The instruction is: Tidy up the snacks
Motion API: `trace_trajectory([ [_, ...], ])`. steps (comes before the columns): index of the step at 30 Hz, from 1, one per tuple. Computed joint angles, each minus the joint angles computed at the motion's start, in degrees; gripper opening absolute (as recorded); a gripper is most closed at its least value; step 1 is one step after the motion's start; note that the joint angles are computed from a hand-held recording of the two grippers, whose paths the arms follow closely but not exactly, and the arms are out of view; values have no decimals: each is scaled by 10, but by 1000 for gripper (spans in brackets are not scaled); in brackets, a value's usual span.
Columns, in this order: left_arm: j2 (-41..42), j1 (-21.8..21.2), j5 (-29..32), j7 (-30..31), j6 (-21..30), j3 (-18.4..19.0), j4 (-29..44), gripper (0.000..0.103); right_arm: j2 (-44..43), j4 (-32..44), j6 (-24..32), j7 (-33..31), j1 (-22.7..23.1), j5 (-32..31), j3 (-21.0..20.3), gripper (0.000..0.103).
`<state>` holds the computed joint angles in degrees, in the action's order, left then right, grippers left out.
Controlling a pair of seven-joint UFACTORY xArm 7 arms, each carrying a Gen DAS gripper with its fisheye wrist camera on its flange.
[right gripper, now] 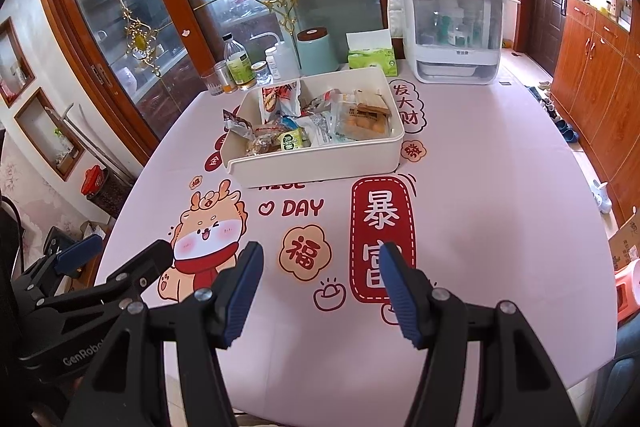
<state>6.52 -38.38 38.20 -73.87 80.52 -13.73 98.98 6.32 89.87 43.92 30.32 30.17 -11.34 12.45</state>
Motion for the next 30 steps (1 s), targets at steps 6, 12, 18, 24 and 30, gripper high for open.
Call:
trace_trajectory([
  [6,2,-2,1,-1,1,0,2,98,-5,-7,-2,1,-1,1,1,61],
  [12,5,-4,2,-3,5,1,7,98,-11,-14,-6,5,-1,-1,2,61],
  [18,8,-6,2,-3,7,2,11,98,-13,-17,-9,5,-3,0,3,61],
  [24,10,-8,4,-5,9,3,13,98,-15,-18,-7,11,-1,0,5,61],
  [30,9,-9,3,-6,9,4,13,98,-17,-22,-10,8,-3,1,5,61],
])
